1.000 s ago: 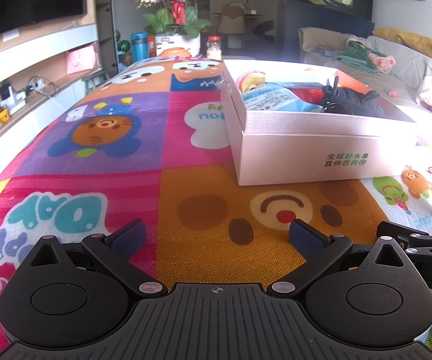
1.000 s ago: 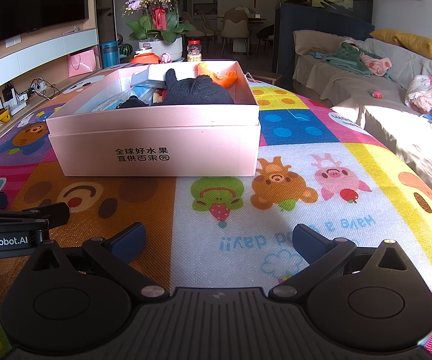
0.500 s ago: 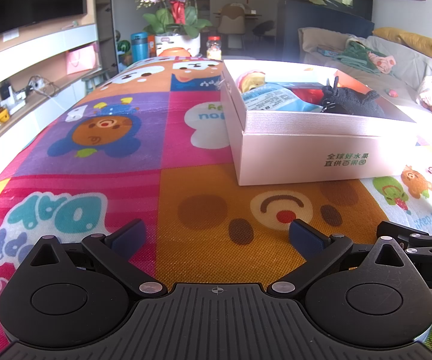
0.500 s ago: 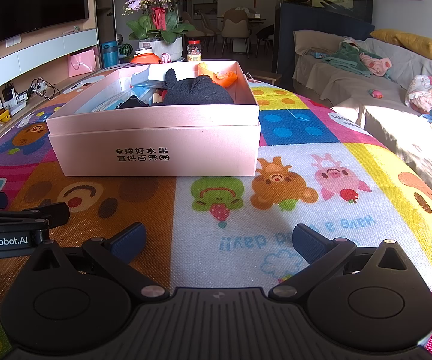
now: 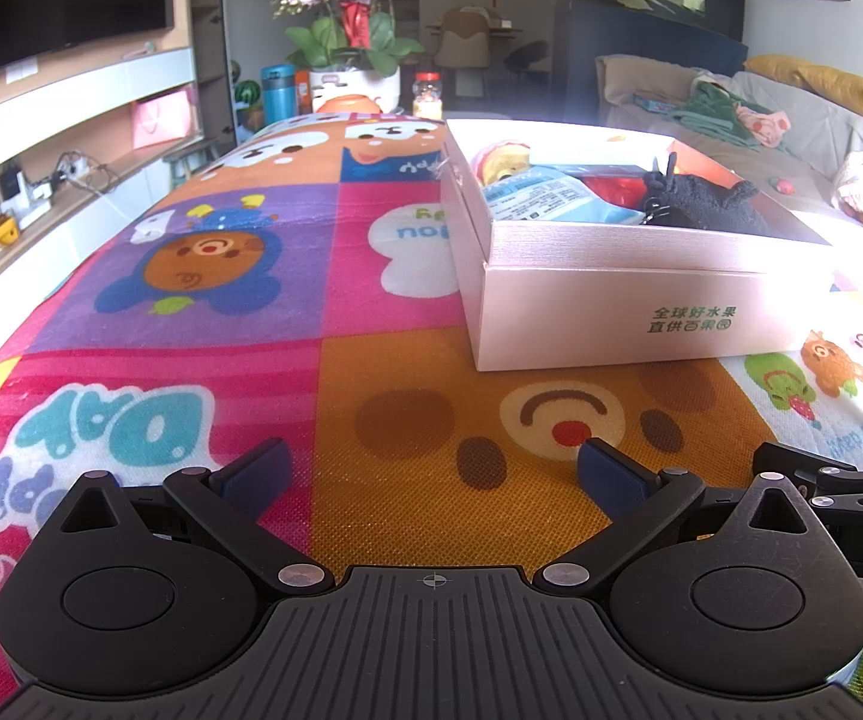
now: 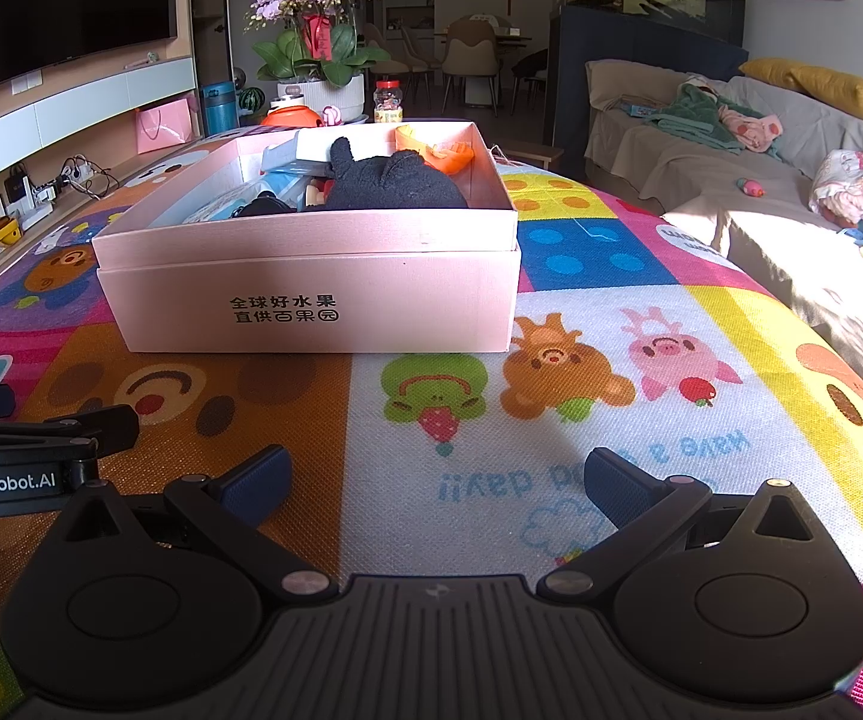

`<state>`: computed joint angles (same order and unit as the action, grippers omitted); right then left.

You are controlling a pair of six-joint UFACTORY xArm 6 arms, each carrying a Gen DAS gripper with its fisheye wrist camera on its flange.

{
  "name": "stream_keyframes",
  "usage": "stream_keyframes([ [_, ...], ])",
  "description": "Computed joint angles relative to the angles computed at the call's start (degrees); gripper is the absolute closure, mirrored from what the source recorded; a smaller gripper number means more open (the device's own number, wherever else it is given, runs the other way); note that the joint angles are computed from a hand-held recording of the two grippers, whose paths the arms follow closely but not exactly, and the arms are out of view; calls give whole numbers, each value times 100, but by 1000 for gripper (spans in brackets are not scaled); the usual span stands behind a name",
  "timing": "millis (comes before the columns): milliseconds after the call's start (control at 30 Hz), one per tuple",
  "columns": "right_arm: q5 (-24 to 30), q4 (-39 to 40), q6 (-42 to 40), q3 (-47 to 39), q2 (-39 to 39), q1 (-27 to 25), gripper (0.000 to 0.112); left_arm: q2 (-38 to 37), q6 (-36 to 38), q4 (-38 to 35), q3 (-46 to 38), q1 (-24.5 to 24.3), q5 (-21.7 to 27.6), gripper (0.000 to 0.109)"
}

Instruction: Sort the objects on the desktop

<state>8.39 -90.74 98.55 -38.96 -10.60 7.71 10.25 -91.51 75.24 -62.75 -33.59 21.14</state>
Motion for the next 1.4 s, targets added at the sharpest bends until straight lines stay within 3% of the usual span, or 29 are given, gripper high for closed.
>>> stream_keyframes([
  [700, 9, 35, -33, 9, -14, 11, 9, -51, -126, 89, 68, 38, -69, 6],
  [933, 31, 57, -73, 16, -21, 19, 9, -183, 650, -612, 200, 53, -164, 6],
  [1400, 28, 59, -70, 19, -24, 19, 9, -181, 898, -810, 217, 100, -274, 6],
])
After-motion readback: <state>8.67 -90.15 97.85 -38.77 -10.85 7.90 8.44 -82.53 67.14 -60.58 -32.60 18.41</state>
